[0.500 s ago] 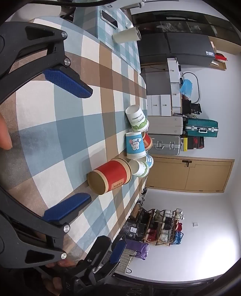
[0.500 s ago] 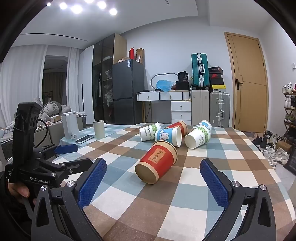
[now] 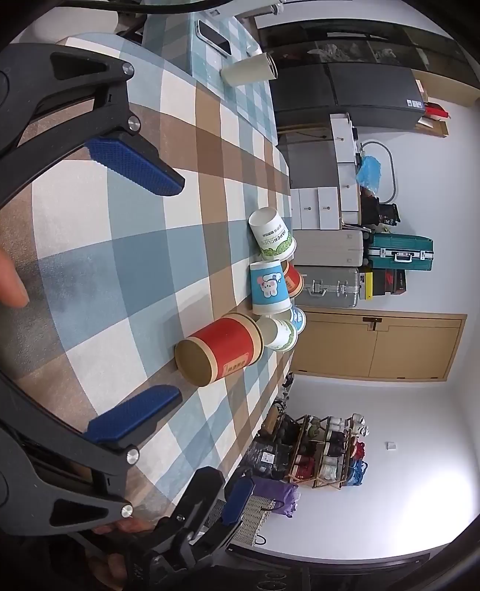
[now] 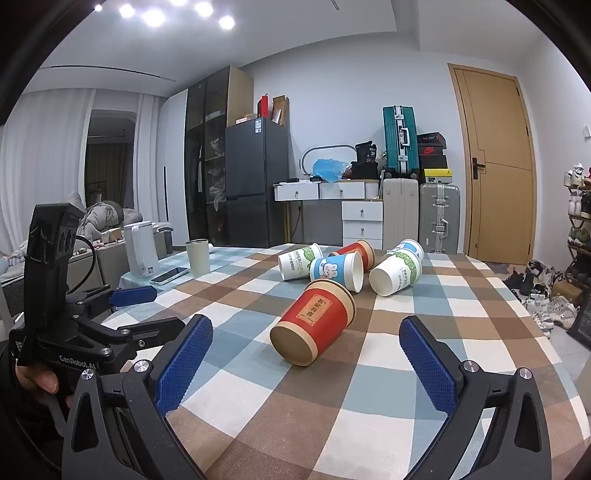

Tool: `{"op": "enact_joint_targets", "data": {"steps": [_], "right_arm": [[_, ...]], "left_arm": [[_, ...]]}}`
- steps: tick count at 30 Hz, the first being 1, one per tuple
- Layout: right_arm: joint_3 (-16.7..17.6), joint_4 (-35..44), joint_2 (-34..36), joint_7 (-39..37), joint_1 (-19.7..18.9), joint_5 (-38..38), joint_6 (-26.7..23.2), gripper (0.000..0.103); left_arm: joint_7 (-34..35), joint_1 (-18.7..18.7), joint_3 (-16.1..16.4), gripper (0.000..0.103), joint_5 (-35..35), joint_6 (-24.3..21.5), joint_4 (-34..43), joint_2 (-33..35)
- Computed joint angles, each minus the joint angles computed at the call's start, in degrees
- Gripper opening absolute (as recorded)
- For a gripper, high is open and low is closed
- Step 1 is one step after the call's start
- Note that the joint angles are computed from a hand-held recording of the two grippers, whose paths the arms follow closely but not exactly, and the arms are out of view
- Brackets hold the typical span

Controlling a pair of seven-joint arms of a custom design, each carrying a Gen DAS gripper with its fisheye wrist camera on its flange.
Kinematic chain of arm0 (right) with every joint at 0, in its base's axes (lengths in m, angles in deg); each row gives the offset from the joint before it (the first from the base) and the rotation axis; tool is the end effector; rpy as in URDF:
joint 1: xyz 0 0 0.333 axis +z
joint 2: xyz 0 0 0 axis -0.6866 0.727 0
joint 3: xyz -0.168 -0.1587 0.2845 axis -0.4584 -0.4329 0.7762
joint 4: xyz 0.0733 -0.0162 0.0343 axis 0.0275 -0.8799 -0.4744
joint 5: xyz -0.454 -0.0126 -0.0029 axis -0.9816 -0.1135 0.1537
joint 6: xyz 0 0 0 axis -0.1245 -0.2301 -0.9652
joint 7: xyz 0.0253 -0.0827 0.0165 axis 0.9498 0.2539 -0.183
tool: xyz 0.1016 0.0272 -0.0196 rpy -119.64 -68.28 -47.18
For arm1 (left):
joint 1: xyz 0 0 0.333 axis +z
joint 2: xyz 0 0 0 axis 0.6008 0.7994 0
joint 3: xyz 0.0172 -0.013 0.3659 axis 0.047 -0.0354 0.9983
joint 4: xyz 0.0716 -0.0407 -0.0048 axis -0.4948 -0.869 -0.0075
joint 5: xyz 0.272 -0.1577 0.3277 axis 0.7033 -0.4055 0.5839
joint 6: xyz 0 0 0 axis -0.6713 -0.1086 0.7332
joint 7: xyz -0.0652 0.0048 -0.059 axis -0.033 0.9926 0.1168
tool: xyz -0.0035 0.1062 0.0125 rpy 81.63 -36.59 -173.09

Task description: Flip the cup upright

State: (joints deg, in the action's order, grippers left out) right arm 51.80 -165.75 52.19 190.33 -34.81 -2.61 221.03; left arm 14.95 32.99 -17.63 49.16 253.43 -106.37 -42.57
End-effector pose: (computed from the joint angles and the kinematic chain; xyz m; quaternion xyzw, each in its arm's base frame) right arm 0.6199 0.2290 0.5092 -0.7016 0.3540 -0.2696 0.5566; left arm 0.3899 -0.0827 0.5642 -0.5733 0.6124 -0.4222 0.3437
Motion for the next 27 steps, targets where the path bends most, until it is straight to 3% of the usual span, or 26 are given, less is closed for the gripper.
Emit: {"op": "enact_joint_targets", "data": {"steps": [4,27], "right_arm": [[-0.03,-0.04,-0.03,0.02,0.02,0.00,0.00,0.103],[-0.13,-0.42,-0.17,-0.89,0.28,1.09,0.05,0.103]], "left_arm": [[-0.64,0.90,-1.12,0.102,0.12,-0.03,0.00,-0.10],[-0.88,0.71,-0.86,0.102,0.59,-0.11,0.02,-0.08]]}}
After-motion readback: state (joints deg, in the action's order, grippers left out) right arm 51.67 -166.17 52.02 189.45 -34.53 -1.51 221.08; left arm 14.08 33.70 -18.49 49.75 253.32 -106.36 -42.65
